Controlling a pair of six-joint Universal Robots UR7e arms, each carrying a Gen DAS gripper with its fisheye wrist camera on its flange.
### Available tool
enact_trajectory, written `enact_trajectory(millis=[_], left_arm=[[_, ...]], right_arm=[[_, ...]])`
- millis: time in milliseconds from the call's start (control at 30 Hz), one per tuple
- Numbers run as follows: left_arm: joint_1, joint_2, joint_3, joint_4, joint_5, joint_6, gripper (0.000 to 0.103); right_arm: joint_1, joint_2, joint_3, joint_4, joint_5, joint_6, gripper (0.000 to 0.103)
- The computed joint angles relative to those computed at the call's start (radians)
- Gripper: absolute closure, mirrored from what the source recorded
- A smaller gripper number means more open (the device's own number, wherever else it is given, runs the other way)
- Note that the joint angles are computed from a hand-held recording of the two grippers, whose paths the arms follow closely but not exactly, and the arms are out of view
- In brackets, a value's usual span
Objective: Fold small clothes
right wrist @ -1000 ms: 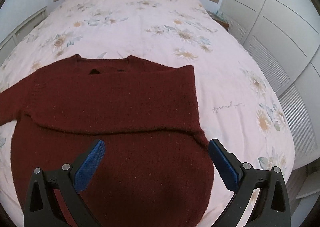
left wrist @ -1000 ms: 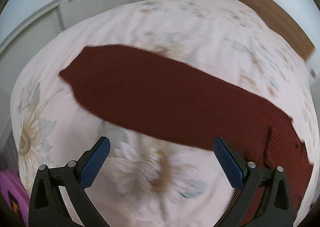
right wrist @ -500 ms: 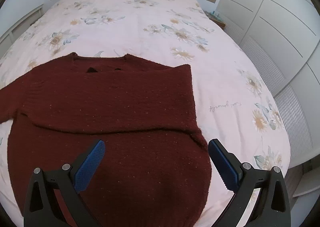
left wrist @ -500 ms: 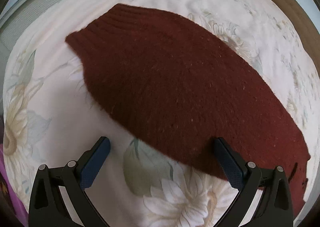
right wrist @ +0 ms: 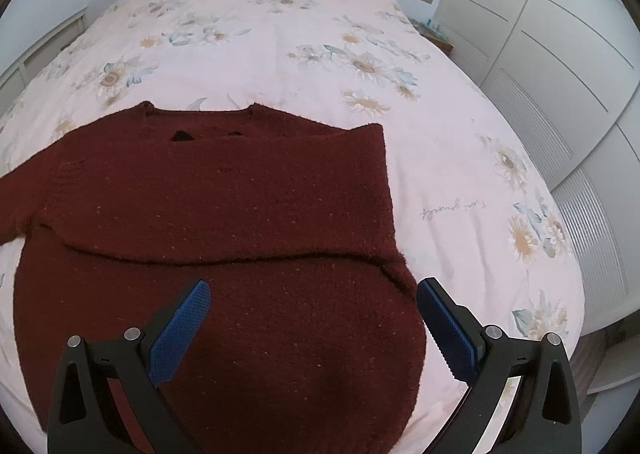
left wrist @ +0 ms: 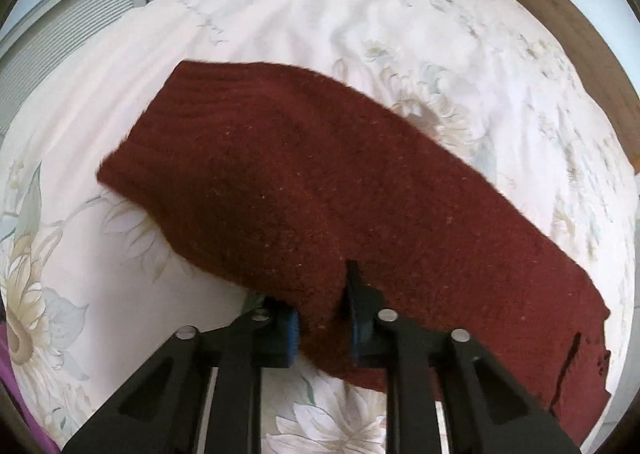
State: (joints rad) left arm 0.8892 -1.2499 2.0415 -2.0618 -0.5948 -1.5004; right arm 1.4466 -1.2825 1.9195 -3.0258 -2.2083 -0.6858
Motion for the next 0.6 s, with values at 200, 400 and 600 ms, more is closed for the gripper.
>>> enact_trajectory(millis=[200,400,600], left_arm=[[-0.052,0.01,-0.037,0.115,0.032,-0.03,0.089],[-0.105,0.069,-0.109,0.16,0.051,0.024,0.09],[-0.139,0.217,-0.252,0.133,0.057,0.181,0.09]], right_arm=[[-0.008,-0.012,-0.002,0.016,0.035,0.007,0.0],[-0.019,-0.028,-0.009,0.03,0.069,0.004,0.0],[-0.034,-0.04,-0.025,0.04,0.11,0.001,0.0]])
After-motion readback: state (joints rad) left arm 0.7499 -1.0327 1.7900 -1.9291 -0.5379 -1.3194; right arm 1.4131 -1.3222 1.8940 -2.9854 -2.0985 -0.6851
